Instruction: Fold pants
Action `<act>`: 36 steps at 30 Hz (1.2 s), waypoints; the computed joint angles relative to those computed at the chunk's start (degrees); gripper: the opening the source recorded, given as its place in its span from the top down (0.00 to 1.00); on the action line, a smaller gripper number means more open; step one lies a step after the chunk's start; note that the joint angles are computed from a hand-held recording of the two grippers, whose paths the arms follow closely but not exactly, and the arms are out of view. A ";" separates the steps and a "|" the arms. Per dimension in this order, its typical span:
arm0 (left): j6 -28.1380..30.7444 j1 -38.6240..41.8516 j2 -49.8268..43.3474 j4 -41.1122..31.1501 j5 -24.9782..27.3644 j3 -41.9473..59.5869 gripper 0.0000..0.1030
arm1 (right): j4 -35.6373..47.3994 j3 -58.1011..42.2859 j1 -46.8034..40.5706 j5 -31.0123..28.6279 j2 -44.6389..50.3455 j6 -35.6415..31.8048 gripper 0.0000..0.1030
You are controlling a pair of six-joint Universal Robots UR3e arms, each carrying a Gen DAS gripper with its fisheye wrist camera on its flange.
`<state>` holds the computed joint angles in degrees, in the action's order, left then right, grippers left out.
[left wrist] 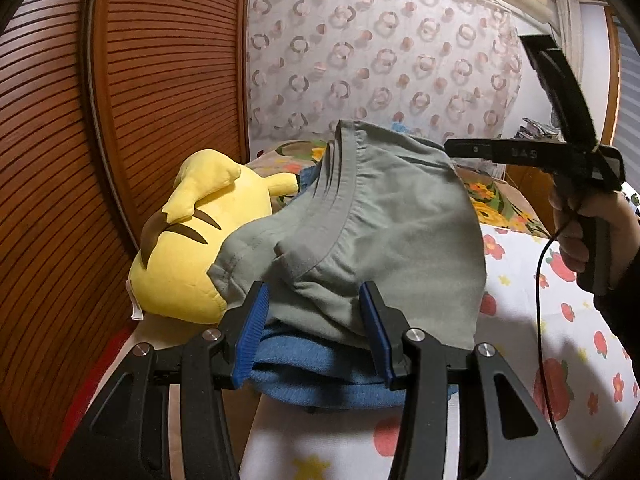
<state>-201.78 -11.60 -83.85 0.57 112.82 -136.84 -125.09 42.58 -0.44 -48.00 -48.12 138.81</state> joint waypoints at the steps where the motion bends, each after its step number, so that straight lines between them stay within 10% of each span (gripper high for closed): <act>1: 0.03 -0.26 0.38 -0.54 0.32 0.06 0.53 | -0.74 2.30 -0.41 0.64 -1.25 -0.44 0.72; 14: -1.21 -5.55 8.68 -8.44 4.27 -0.58 0.52 | -11.59 40.39 -8.02 7.59 -24.74 -7.38 0.71; 17: -1.82 -7.19 10.42 -9.29 5.08 -1.07 0.24 | -11.14 46.26 -10.40 9.24 -29.63 -9.00 0.71; 20: -3.02 -9.97 11.62 -9.92 6.46 -0.99 0.20 | -9.44 51.69 -13.31 11.23 -34.93 -11.44 0.70; 36: -9.97 -28.21 9.82 -16.69 18.69 6.91 0.11 | 28.11 68.59 -35.03 20.77 -66.06 -38.08 0.44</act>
